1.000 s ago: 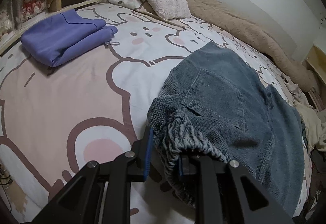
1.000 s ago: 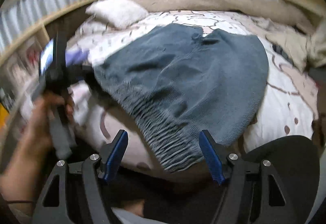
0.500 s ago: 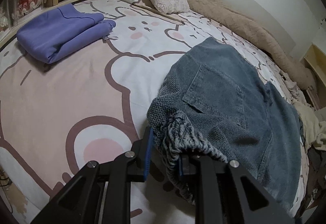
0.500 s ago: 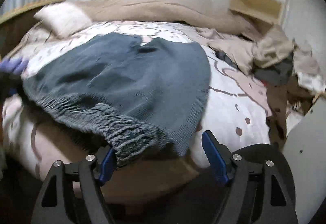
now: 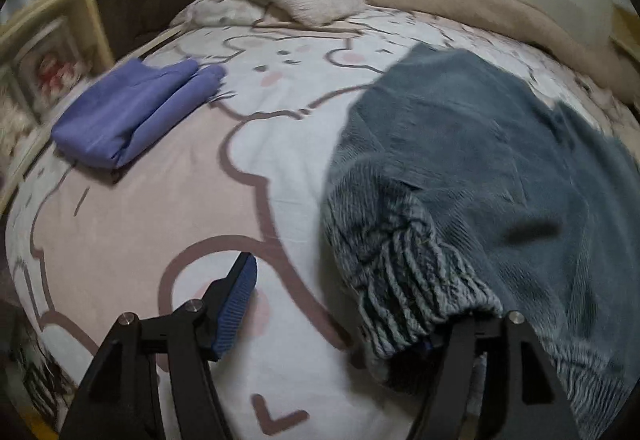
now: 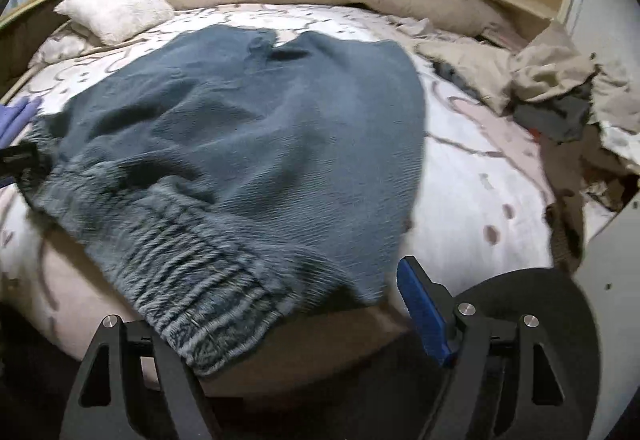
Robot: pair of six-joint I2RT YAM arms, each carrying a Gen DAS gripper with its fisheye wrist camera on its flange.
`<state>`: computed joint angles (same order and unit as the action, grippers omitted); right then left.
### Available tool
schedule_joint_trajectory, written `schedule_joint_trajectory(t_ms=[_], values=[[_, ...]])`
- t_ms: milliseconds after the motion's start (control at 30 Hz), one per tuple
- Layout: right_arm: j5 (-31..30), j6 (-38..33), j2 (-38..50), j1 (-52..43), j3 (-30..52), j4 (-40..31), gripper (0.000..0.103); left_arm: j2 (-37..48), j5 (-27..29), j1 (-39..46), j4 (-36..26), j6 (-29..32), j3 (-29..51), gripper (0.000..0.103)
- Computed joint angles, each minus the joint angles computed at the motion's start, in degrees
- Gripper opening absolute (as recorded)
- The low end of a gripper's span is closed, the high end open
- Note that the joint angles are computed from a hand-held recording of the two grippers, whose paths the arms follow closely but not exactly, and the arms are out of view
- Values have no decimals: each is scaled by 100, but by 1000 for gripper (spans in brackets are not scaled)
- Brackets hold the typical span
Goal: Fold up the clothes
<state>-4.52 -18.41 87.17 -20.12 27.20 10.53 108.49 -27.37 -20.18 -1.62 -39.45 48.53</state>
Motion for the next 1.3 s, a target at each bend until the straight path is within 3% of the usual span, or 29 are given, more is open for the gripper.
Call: schedule_joint_trajectory(t_ms=[67, 167, 400, 667, 867, 933, 1100, 1200, 1300], values=[[-45, -37, 12, -142, 69, 8, 86, -147, 50, 150, 69, -125, -143, 68], [-177, -98, 45, -253, 211, -98, 86, -214, 131, 216, -35, -6, -131, 70], [-266, -266, 20, -243, 620, -81, 86, -68, 26, 23, -529, 1167, 397, 71], [-439, -85, 240, -238, 1419, -427, 88, -429, 283, 216, -722, 3526, 616, 74], [-581, -128, 363, -211, 1546, -515, 88, -556, 1, 168, -354, 4738, 168, 76], [-597, -142, 391, -185, 1561, -516, 88, -530, -297, 42, -10, 5059, -20, 76], [-701, -182, 409, -213, 1541, -545, 88, 91, -2405, -959, 2218, 6569, -819, 80], [-800, -250, 434, -274, 1535, -573, 88, 487, -3043, -1228, 3325, 7054, -1082, 81], [-869, -293, 460, -299, 1525, -611, 88, 681, -3224, -1264, 4176, 7474, -1311, 85]])
